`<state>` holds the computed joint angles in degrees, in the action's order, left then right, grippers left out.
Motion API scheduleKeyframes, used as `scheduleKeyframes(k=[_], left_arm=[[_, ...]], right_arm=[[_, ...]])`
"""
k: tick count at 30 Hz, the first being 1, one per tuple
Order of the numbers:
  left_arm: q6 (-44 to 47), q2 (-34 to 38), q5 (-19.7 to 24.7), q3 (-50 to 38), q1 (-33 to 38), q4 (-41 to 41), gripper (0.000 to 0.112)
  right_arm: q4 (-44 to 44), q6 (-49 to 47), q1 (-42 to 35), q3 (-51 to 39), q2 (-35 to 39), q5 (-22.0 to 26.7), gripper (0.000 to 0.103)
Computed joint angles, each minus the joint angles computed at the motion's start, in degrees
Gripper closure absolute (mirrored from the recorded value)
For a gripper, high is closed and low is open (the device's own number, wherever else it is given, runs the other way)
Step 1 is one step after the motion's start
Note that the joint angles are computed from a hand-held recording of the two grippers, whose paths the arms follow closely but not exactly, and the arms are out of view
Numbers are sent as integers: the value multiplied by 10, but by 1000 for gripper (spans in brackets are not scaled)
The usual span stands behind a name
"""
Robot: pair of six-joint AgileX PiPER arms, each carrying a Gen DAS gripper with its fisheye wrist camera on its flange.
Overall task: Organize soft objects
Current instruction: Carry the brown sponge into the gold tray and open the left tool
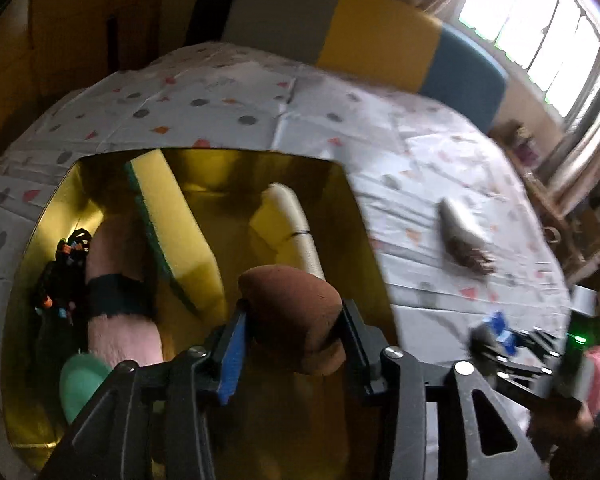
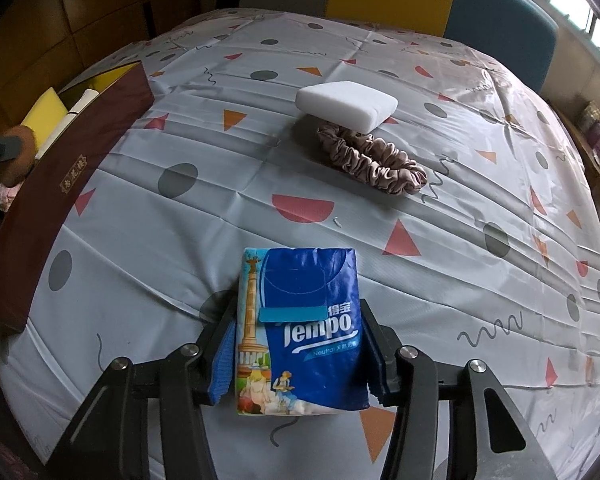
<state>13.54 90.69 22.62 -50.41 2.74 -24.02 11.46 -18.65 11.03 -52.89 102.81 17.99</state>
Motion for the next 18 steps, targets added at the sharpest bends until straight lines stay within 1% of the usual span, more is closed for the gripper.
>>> scheduleKeyframes(k=[2,4,6,10,11,14,16,18], left_arm=[[-47,24,-1,-15,-2,53,58],[-39,32,5,-21,3,58,56],[-69,26,4,-15,1,90,51],[-79,-18,-20,24,-5,108,51],[-88,-32,-24,35,-5,114,51],[-124,-72,-28,60,-10,141,51],[-176,-103,-30,77,-19,193,51],[-180,-134,-33,91,-20,198,51]], right_arm=[[4,-5,-1,0,-1,0,50],[4,-6,-1,1,0,-1,50],[8,-11,-2,0,0,0,50],[0,-2,1,0,0,-1,50],[16,-18,-1,0,1,-2,50],[10,-13,0,0,1,-3,50],[12,-16,-1,0,1,-4,50],[11,-14,-1,1,1,-4,50]])
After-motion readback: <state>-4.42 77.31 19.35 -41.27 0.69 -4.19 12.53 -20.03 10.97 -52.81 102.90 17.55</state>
